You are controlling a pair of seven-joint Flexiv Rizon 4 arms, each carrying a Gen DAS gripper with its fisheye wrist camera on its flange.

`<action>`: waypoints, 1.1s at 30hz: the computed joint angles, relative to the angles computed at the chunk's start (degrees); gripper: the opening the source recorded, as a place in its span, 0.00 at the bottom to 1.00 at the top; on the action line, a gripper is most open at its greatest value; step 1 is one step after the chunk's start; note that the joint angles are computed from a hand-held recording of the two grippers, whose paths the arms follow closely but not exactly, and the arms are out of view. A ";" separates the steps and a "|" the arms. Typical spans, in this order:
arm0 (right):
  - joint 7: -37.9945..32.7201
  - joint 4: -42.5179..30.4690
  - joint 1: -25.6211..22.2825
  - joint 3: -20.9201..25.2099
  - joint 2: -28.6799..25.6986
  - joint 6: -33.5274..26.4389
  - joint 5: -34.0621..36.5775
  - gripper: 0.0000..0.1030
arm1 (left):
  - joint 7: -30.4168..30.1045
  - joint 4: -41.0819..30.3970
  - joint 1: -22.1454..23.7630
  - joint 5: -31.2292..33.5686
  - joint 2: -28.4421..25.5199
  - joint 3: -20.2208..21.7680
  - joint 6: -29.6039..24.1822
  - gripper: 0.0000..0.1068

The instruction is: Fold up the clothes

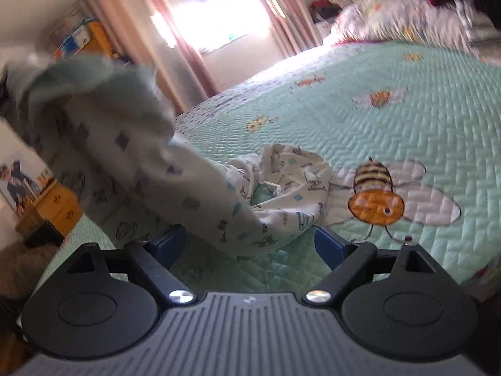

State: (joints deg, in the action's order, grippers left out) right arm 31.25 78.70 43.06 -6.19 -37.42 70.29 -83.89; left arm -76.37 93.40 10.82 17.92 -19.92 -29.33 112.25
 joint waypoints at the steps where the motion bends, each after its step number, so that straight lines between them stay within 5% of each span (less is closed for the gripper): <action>1: -3.71 -0.94 0.84 -0.34 -0.32 -1.08 -0.80 0.88 | 2.68 1.50 -0.87 -3.17 0.42 0.36 1.67 0.13; 3: -10.12 -3.12 3.25 -1.73 -1.46 -5.83 -3.04 0.88 | 9.16 4.29 -6.79 -10.22 0.62 5.38 6.34 0.12; 5: -17.21 -6.50 6.10 -3.35 -3.95 -14.39 -3.24 0.88 | 4.89 4.02 -13.44 -7.68 1.14 14.11 6.99 0.12; 7: -22.91 -12.54 4.27 -1.06 -8.44 -16.63 -2.20 0.90 | 4.61 4.34 -15.99 -8.13 1.80 16.94 5.77 0.12; 10: -45.88 -26.15 -0.34 7.79 -18.30 -13.75 18.83 0.86 | 8.80 4.90 -20.75 -13.67 1.99 22.20 4.37 0.15; 12: -51.76 -31.67 0.20 8.63 -21.68 -16.16 29.07 0.81 | 9.83 7.08 -21.74 -16.15 2.89 24.13 3.79 0.19; 14: -50.05 -31.36 0.05 8.83 -21.97 -15.89 31.80 0.82 | 10.54 10.69 -17.17 -17.65 4.63 19.86 2.66 0.29; 15: -48.57 -29.66 0.12 8.31 -21.31 -14.63 32.79 0.82 | 5.80 11.99 -13.17 -13.40 5.87 17.54 0.80 0.40; 18: -41.82 -22.67 1.93 3.14 -18.50 -8.10 31.66 0.83 | 0.03 16.89 -2.29 -7.97 7.80 8.71 -3.99 0.46; 20: -42.31 -21.81 2.10 1.84 -18.68 -3.91 32.26 0.65 | -0.63 20.38 4.33 -7.66 7.91 2.48 -5.90 0.46; 21: -44.06 -23.06 1.84 2.48 -19.30 -3.89 33.89 0.33 | -0.34 21.79 7.02 -8.24 7.62 -0.45 -6.99 0.46; 22: -46.10 -24.73 1.51 3.40 -20.06 -4.40 35.75 0.21 | 0.46 23.10 10.94 -8.78 6.98 -5.02 -8.55 0.46; 25: -48.09 -27.79 2.15 1.73 -21.09 -3.38 39.64 0.14 | 4.59 25.93 20.57 -10.84 3.93 -17.14 -11.98 0.46; 28: -37.05 -23.16 6.80 -11.35 -17.34 4.68 37.71 0.13 | 8.64 27.92 27.24 -13.03 0.67 -26.90 -11.84 0.48; 30: -24.82 -19.73 9.92 -20.69 -13.75 9.94 29.14 0.13 | 9.93 27.30 25.87 -12.88 -0.97 -26.77 -10.23 0.66; 33: -2.69 -19.93 13.74 -34.68 -8.17 15.53 8.07 0.13 | 10.34 25.37 23.04 -12.47 -2.25 -24.80 -8.05 0.68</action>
State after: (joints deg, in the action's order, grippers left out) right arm 28.56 58.77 56.80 -40.87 -45.59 85.81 -75.82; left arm -66.03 118.77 33.86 5.45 -22.18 -54.13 104.20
